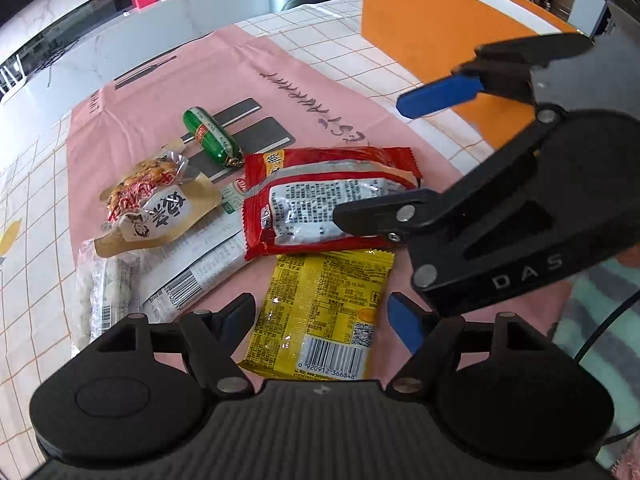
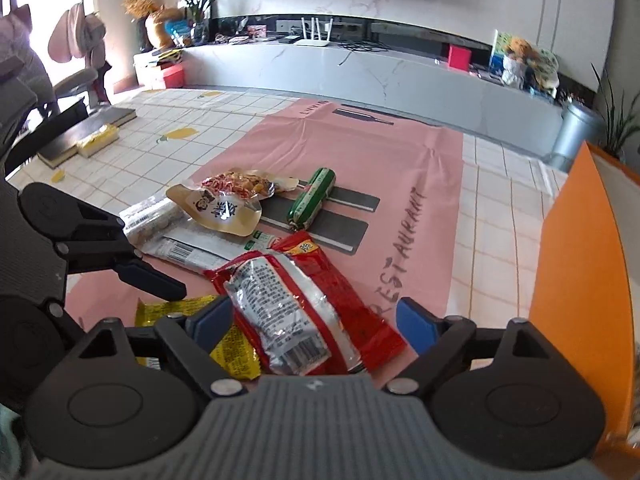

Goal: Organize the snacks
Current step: 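Grasp the red chip bag with the right tool while the left tool grasps the yellow bag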

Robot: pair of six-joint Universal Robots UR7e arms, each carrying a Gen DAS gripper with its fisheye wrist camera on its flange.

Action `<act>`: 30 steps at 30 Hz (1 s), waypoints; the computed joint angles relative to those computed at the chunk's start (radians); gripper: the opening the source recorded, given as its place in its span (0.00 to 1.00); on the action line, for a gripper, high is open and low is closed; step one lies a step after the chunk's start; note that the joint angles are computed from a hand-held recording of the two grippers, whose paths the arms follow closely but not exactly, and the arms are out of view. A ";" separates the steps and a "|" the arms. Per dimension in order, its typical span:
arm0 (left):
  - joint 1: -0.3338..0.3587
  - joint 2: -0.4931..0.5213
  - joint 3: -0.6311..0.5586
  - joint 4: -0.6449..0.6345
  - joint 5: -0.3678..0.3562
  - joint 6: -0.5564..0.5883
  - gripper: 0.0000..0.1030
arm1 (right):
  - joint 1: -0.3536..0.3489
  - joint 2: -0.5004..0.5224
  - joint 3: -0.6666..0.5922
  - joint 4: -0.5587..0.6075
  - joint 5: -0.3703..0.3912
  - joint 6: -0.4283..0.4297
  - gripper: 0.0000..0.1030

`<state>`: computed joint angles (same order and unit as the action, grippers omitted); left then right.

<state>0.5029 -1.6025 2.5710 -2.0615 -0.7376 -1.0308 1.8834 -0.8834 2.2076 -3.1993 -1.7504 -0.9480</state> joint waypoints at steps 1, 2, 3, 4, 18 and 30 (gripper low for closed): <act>-0.002 -0.004 0.008 -0.008 0.008 -0.021 0.87 | -0.003 0.009 -0.012 0.014 0.005 -0.007 0.86; -0.004 -0.005 0.011 -0.006 0.016 -0.044 0.86 | -0.005 0.018 -0.023 0.027 0.006 -0.004 0.88; -0.011 -0.004 0.013 0.003 0.025 -0.070 0.85 | -0.007 0.030 -0.036 0.036 0.001 0.005 0.88; -0.015 -0.004 0.014 0.012 0.031 -0.089 0.84 | -0.006 0.041 -0.042 0.035 -0.009 0.015 0.91; -0.082 -0.053 -0.011 0.294 0.019 -0.471 0.63 | -0.006 0.023 -0.038 0.140 -0.072 0.232 0.88; -0.153 -0.115 -0.009 0.540 0.006 -0.746 0.74 | -0.009 0.016 0.015 -0.009 -0.036 0.360 0.90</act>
